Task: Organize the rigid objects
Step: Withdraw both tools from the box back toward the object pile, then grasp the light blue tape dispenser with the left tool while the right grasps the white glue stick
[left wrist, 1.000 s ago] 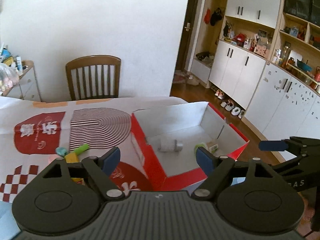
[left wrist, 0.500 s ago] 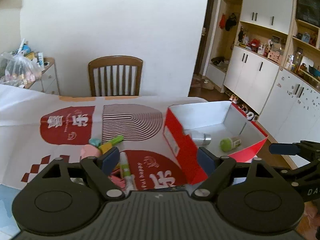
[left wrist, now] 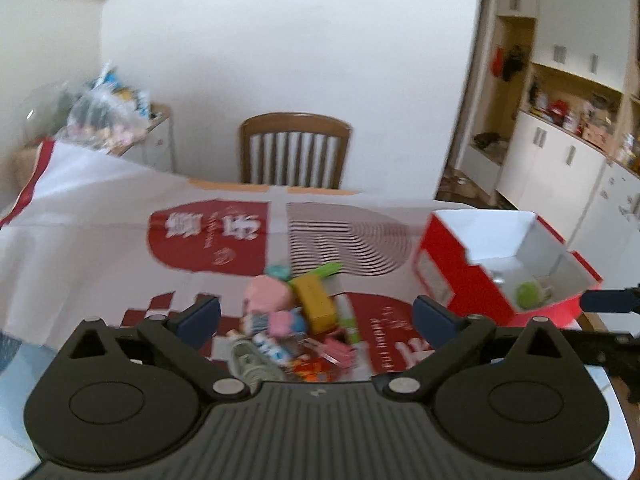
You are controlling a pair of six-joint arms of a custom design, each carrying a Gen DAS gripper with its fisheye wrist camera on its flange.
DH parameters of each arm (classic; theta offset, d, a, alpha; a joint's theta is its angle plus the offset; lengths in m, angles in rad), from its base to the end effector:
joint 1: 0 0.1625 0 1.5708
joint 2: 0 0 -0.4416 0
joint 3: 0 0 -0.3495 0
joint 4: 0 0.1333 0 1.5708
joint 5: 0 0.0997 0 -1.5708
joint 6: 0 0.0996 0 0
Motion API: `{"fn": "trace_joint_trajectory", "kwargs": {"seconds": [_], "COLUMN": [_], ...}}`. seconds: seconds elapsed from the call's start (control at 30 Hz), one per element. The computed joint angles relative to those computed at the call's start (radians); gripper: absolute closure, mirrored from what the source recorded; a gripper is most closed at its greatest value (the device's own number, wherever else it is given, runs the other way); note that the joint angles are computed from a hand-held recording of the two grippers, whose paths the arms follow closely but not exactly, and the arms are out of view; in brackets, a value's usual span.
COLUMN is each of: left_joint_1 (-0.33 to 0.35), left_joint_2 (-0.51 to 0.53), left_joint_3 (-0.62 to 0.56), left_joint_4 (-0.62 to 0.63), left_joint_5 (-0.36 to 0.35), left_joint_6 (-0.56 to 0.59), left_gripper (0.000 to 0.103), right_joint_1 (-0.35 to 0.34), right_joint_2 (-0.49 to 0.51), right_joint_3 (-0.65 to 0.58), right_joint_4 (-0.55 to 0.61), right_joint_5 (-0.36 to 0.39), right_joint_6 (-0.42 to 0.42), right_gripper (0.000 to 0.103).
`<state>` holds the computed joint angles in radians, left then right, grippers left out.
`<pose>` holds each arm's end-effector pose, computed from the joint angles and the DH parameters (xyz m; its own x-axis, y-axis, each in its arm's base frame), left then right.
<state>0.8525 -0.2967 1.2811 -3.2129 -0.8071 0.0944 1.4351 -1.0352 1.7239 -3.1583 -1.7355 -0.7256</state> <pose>-0.3338 -0.6892 0.0045 -0.7693 0.2125 -0.6025 0.5960 0.5784 -0.5570 0.0301 -0.6442 0.3370 -0.7741 -0.2144 0.5957 -0.5741 0.6344 -0.5177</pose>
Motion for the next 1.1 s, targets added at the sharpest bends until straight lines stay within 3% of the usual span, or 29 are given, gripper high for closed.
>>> {"fn": "trace_joint_trajectory", "kwargs": {"seconds": [0.13, 0.7, 0.8, 0.93, 1.1], "left_joint_1": [0.035, 0.129, 0.135, 0.138, 0.145], "left_joint_2": [-0.001, 0.086, 0.107, 0.138, 0.161], "left_joint_3": [0.004, -0.12, -0.154, -0.195, -0.238], "left_joint_4": [-0.002, 0.222, 0.232, 0.247, 0.272], "left_joint_5": [0.002, 0.086, 0.088, 0.114, 0.125], "left_joint_6": [-0.024, -0.105, -0.093, -0.081, -0.083], "left_gripper": [0.0, 0.0, 0.0, 0.001, 0.001], "right_joint_1": [0.016, 0.027, 0.028, 0.031, 0.032], "right_joint_2": [0.046, 0.234, 0.264, 0.308, 0.355], "right_joint_3": [-0.016, -0.203, -0.233, -0.276, -0.335], "right_joint_4": [-0.011, 0.059, 0.066, 0.065, 0.093], "right_joint_5": [-0.022, -0.179, -0.205, -0.238, -0.268], "right_joint_6": [-0.06, -0.048, -0.062, -0.095, -0.107], "right_gripper": [0.0, 0.004, 0.011, 0.011, 0.022]}}
